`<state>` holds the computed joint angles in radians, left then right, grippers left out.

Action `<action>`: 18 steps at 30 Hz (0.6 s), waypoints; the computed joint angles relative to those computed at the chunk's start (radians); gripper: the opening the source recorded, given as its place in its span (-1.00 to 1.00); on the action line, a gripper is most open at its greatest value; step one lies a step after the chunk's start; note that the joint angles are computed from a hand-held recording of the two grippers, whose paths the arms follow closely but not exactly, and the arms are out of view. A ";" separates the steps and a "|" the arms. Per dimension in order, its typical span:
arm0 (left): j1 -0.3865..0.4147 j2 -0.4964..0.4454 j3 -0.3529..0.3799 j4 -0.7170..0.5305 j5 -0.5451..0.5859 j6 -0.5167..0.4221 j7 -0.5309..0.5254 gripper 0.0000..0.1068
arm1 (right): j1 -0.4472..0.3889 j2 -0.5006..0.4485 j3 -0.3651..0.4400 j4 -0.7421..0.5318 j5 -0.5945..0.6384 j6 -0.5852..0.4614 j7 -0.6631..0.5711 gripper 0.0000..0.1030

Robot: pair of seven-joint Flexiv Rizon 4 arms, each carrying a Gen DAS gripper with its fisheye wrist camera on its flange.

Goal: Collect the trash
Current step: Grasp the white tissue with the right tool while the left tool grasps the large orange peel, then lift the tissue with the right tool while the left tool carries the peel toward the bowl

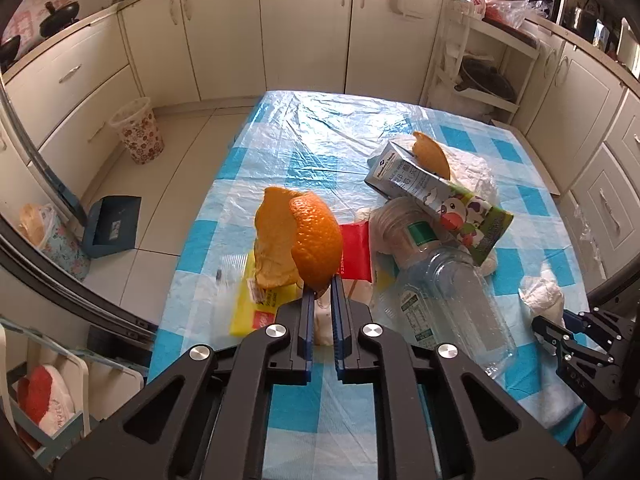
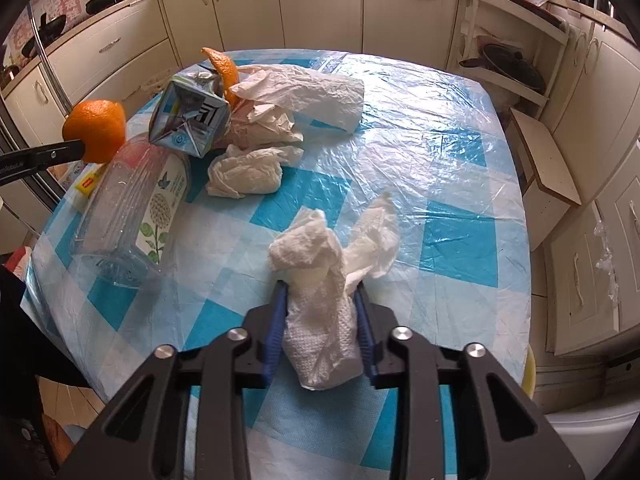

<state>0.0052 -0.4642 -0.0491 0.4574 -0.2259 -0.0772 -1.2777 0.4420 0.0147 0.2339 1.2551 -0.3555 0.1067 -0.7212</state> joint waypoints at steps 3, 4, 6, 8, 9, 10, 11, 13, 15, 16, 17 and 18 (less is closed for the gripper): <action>0.029 0.029 -0.008 0.026 -0.035 0.013 0.001 -0.92 | -0.008 0.014 -0.001 0.018 0.001 0.040 0.020 -0.65; 0.039 0.041 -0.011 0.039 -0.049 0.016 0.004 -0.92 | -0.012 0.020 -0.002 0.025 0.003 0.058 0.028 -0.66; 0.054 0.057 -0.014 0.050 -0.071 0.016 0.009 -0.93 | -0.020 0.030 -0.002 0.037 0.007 0.094 0.043 -0.66; 0.062 0.091 -0.012 0.094 -0.084 0.028 0.022 -0.93 | -0.025 0.037 0.000 0.047 0.005 0.125 0.053 -0.66; 0.065 0.107 -0.010 0.114 -0.089 0.033 0.029 -0.93 | -0.027 0.039 0.001 0.049 0.002 0.136 0.056 -0.66; 0.068 0.117 -0.008 0.125 -0.092 0.037 0.035 -0.93 | -0.029 0.042 0.002 0.054 -0.001 0.151 0.060 -0.66; 0.068 0.125 -0.007 0.131 -0.094 0.041 0.040 -0.93 | -0.031 0.043 0.002 0.056 -0.002 0.163 0.060 -0.66; 0.071 0.141 -0.005 0.147 -0.101 0.051 0.046 -0.93 | -0.033 0.045 0.004 0.059 -0.007 0.176 0.063 -0.66; 0.075 0.143 -0.004 0.141 -0.108 0.055 0.046 -0.93 | -0.036 0.047 0.005 0.063 -0.011 0.180 0.070 -0.66; 0.077 0.138 -0.005 0.126 -0.109 0.050 0.042 -0.93 | -0.038 0.052 0.006 0.069 -0.011 0.185 0.075 -0.66; 0.079 0.135 -0.005 0.114 -0.111 0.046 0.039 -0.93 | -0.040 0.055 0.006 0.073 -0.012 0.190 0.079 -0.66; 0.082 0.128 -0.006 0.096 -0.112 0.042 0.037 -0.93 | -0.042 0.056 0.006 0.075 -0.015 0.195 0.084 -0.66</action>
<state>0.0867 -0.3366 -0.0551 0.5533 -0.3381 -0.0356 -1.2409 0.3996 0.0712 0.2398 1.3299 -0.3705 0.3016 -0.6375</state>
